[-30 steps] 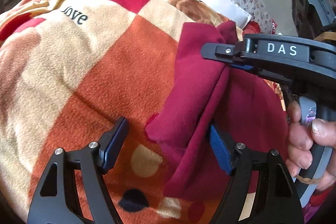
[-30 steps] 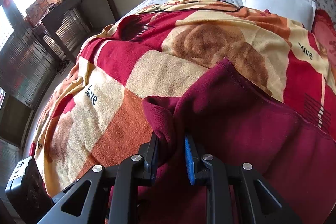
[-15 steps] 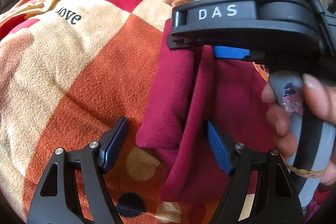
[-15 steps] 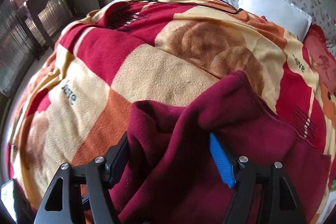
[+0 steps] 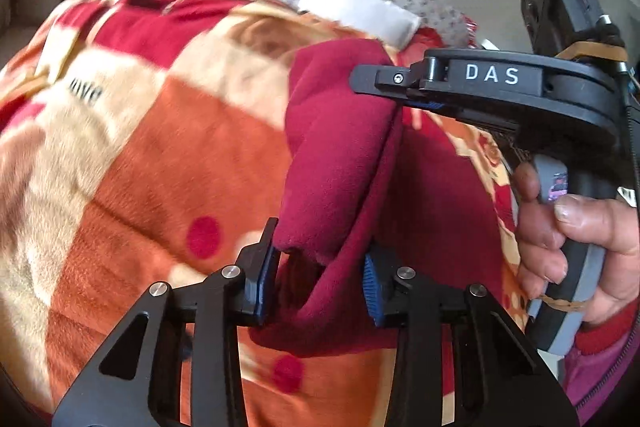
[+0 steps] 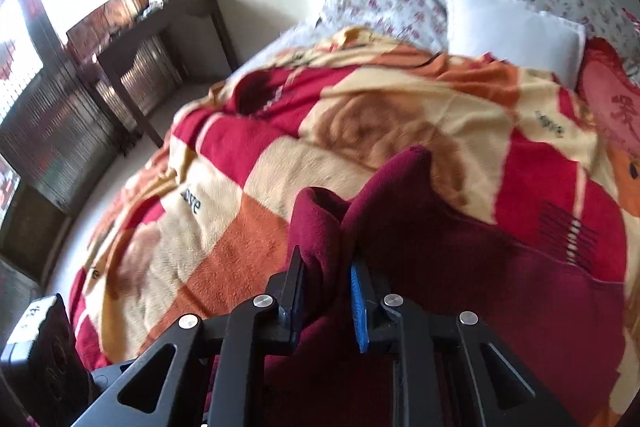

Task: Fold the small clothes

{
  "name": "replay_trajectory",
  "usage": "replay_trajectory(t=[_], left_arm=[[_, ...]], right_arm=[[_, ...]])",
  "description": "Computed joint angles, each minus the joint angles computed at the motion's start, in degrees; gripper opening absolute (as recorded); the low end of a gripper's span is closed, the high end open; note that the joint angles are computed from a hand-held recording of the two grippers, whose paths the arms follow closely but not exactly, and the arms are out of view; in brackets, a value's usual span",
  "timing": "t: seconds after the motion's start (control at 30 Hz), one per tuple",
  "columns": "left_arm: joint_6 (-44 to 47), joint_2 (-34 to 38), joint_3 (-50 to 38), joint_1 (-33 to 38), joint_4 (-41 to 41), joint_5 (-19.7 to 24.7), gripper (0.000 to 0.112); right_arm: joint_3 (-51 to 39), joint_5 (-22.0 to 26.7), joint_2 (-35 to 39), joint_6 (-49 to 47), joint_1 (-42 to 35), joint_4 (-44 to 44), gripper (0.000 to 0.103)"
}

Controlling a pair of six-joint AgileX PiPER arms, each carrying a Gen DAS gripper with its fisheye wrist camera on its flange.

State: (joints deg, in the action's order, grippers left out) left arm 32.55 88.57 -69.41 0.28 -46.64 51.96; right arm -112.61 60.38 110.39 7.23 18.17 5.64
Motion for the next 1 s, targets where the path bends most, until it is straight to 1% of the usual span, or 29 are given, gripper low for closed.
replay_trajectory(t=[0.1,0.2,0.27,0.33,0.4,0.47,0.53,0.57,0.6,0.7,0.77,0.83,0.87,0.9,0.93,0.97,1.0], left_arm=[[-4.65,-2.84,-2.47,-6.15,3.44,-0.19,0.036],[-9.08,-3.56,-4.69,-12.65,7.33,-1.42,0.036],[-12.43,-3.5,-6.06,-18.34,10.95,-2.9,0.036],[-15.7,-3.09,-6.78,-23.38,14.65,-4.73,0.036],[-19.46,-1.5,-8.49,-28.64,18.08,-5.77,0.035],[-22.86,0.16,-9.89,-33.1,21.28,-6.69,0.035],[-25.4,2.1,-11.13,-36.74,23.59,-7.41,0.035],[-26.16,3.36,-11.85,-38.51,23.93,-7.71,0.034],[-27.43,4.86,-12.93,-40.25,24.88,-7.87,0.027],[-33.84,8.79,-15.62,-45.53,33.31,-8.03,0.027],[-36.31,10.22,-15.71,-47.01,35.86,-8.46,0.027],[-36.0,9.86,-15.02,-47.06,35.3,-8.92,0.027],[-35.0,9.26,-15.01,-46.73,34.22,-8.24,0.027],[-32.74,8.53,-14.81,-45.7,32.09,-6.93,0.03],[-29.54,8.06,-15.47,-43.79,28.44,-4.48,0.033],[-27.22,7.23,-15.02,-42.09,25.41,-2.85,0.04],[-23.88,6.61,-15.21,-39.46,20.34,0.28,0.04]], right_arm=[[6.05,-1.72,-6.79,-2.8,-3.6,2.18,0.018],[12.29,-2.87,-13.41,-5.94,-7.76,3.52,0.017],[15.79,-3.47,-16.73,-8.36,-11.24,4.81,0.017],[20.76,-4.22,-20.77,-11.6,-16.5,7.47,0.016],[25.49,-4.97,-24.05,-14.61,-21.79,10.37,0.015],[29.17,-5.19,-26.3,-18.25,-27.37,13.64,0.011],[32.3,-5.0,-28.07,-22.39,-32.67,17.24,0.01],[33.57,-4.99,-28.63,-23.98,-34.61,18.45,0.01],[35.16,-5.12,-29.07,-25.62,-36.67,19.47,0.009],[38.97,-6.09,-29.48,-28.22,-40.3,20.13,0.009],[41.41,-6.16,-28.3,-30.47,-43.61,23.53,0.009],[43.12,-6.22,-27.69,-32.63,-46.32,27.39,0.01],[44.02,-6.05,-27.67,-34.07,-47.97,29.62,0.013],[44.71,-6.07,-28.06,-34.9,-48.97,30.86,0.013],[45.38,-5.96,-28.83,-35.85,-50.0,32.08,0.014],[46.05,-5.37,-29.88,-36.96,-51.22,33.53,0.016],[46.49,-4.88,-30.54,-37.49,-51.9,34.39,0.018]])
